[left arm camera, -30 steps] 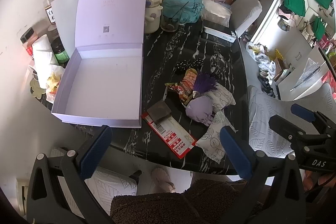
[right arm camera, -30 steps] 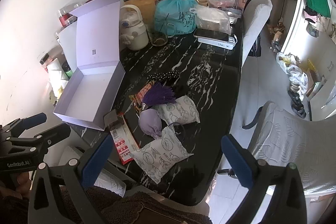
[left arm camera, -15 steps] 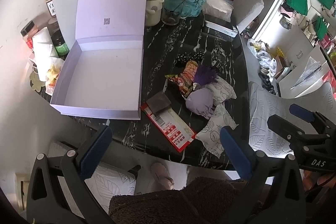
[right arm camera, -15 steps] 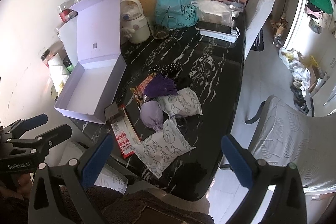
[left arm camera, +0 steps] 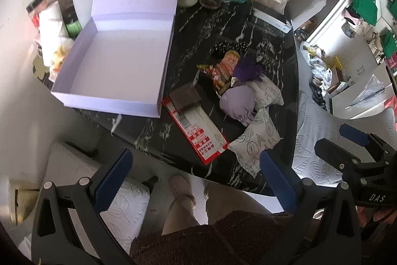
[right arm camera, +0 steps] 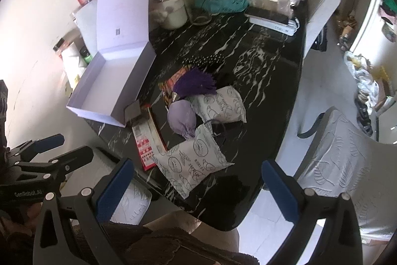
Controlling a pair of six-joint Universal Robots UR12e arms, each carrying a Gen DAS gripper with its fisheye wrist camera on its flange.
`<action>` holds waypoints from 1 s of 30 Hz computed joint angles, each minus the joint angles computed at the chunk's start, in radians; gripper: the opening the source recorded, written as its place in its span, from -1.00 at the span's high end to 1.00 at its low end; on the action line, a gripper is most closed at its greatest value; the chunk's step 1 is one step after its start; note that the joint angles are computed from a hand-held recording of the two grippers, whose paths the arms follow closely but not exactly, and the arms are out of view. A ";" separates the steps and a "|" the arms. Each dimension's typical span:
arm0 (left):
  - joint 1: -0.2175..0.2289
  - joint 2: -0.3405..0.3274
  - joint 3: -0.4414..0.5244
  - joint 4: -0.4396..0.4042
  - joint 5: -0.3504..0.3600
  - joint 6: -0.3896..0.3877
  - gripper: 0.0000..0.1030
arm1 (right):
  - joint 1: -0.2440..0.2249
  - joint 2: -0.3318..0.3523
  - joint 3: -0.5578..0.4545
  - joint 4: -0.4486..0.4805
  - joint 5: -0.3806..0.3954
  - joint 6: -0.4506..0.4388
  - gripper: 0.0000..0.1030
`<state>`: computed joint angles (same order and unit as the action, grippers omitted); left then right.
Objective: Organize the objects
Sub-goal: 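Grasp the dark square container with the left tool while the right tool grasps a white sachet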
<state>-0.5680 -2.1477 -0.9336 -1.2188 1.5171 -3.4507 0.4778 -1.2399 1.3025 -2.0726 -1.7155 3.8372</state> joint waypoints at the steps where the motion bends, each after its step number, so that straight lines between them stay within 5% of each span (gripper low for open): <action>1: -0.001 -0.003 0.001 -0.002 0.000 -0.008 -0.98 | -0.003 0.000 0.003 0.000 0.009 -0.015 -0.99; 17: -0.018 -0.069 0.039 -0.023 0.037 -0.048 -0.98 | -0.047 0.009 0.071 -0.021 0.155 -0.138 -0.99; 30: -0.015 -0.091 0.005 0.027 0.062 -0.062 -0.87 | -0.048 0.057 0.074 -0.079 0.176 -0.297 -0.99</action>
